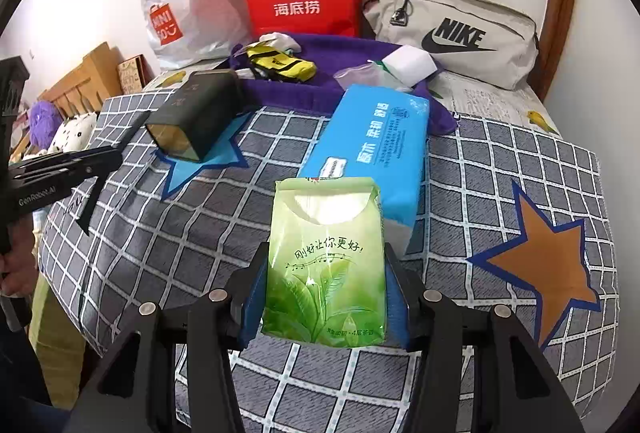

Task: Organize soft objects
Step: 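Lift and carry the black strap and green pack with both tools toward the purple towel, then lower the strap and green pack onto the purple towel and open both tools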

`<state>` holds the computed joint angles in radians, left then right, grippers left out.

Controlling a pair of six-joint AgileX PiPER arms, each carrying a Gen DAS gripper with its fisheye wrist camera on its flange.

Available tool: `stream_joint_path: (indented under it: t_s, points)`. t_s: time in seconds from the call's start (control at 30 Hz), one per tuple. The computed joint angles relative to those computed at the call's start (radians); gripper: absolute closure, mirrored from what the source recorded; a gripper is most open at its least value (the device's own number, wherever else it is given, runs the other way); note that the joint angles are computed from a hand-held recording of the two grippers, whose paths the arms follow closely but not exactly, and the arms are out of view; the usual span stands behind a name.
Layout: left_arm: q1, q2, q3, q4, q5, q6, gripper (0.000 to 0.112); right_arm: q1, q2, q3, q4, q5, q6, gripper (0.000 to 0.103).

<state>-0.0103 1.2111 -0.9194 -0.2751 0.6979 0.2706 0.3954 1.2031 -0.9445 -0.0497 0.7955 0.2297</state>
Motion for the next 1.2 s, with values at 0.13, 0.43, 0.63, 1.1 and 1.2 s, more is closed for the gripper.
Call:
stream_joint_path:
  t_s: [0.13, 0.43, 0.63, 1.1, 1.2]
  points:
    - [0.041, 0.044, -0.06, -0.005, 0.011, 0.013, 0.093, -0.042, 0.023, -0.034, 0.034, 0.004, -0.051, 0.052]
    - [0.064, 0.178, -0.198, -0.023, 0.031, 0.018, 0.093, -0.12, 0.137, -0.177, 0.066, 0.025, -0.143, 0.052]
    - [0.053, 0.275, -0.319, -0.01, 0.049, -0.001, 0.093, -0.156, 0.235, -0.299, 0.079, 0.038, -0.185, 0.052]
    - [0.018, 0.484, -0.631, 0.067, 0.122, -0.075, 0.093, -0.22, 0.477, -0.616, 0.154, 0.083, -0.297, 0.052]
    - [0.011, 0.552, -0.722, 0.072, 0.146, -0.083, 0.093, -0.23, 0.546, -0.707, 0.166, 0.101, -0.318, 0.052]
